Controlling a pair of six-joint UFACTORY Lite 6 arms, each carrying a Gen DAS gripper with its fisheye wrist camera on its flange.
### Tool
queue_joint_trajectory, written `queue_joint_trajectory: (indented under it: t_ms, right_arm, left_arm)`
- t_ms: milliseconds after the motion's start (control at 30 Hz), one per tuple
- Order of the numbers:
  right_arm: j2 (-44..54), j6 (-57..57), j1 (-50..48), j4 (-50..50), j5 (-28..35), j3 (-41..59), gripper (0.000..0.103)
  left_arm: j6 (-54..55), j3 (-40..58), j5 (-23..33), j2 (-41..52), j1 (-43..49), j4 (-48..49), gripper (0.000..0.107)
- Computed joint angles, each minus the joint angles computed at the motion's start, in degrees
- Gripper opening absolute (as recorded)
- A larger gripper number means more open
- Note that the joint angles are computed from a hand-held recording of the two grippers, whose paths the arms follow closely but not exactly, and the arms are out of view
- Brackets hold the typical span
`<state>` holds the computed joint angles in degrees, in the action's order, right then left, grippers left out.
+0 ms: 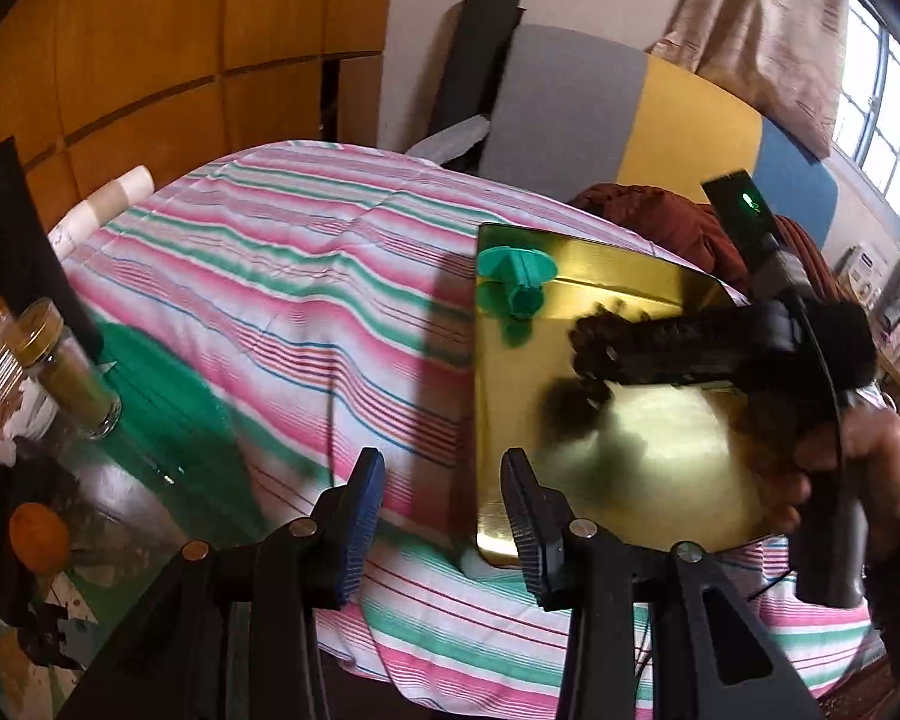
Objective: Organize rigid objects
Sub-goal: 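Carry the brown block into the gold tray and open the right gripper, then move both grippers back toward the remaining toys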
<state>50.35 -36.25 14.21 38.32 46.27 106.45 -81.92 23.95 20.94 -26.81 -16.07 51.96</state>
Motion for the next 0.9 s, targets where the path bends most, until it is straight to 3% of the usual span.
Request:
queue_joint_trajectory:
  t_ms: [67,133,200,300,600,900]
  right_arm:
    - [3.7,0.5,-0.4,3.8,2.9,5.2,0.066]
    - [3.0,-0.5,-0.7,6.9,2.4,4.6,0.068]
    - [1.6,-2.9,-1.5,10.0,3.4,3.0,0.076]
    - [-2.5,-6.5,-2.4,12.5,2.6,-1.9,0.076]
    - [-25.0,-25.3,-8.0,14.3,-8.5,-27.8,0.076]
    - [-38.0,-42.4,-25.7,19.2,-7.7,-39.2,0.076]
  left_arm:
    - [0.3,-0.5,-1.1,0.1,0.9,0.1,0.04]
    - [-0.4,-0.5,-1.7,1.1,1.5,1.3,0.04]
    - [-1.1,-0.7,-1.8,1.2,1.4,2.2,0.04]
    - [-4.8,-0.5,-1.5,2.1,0.4,5.0,0.04]
    - [-6.5,4.0,3.0,4.5,-6.4,5.3,0.04]
    - [-8.5,14.0,10.9,12.5,-18.7,7.3,0.04]
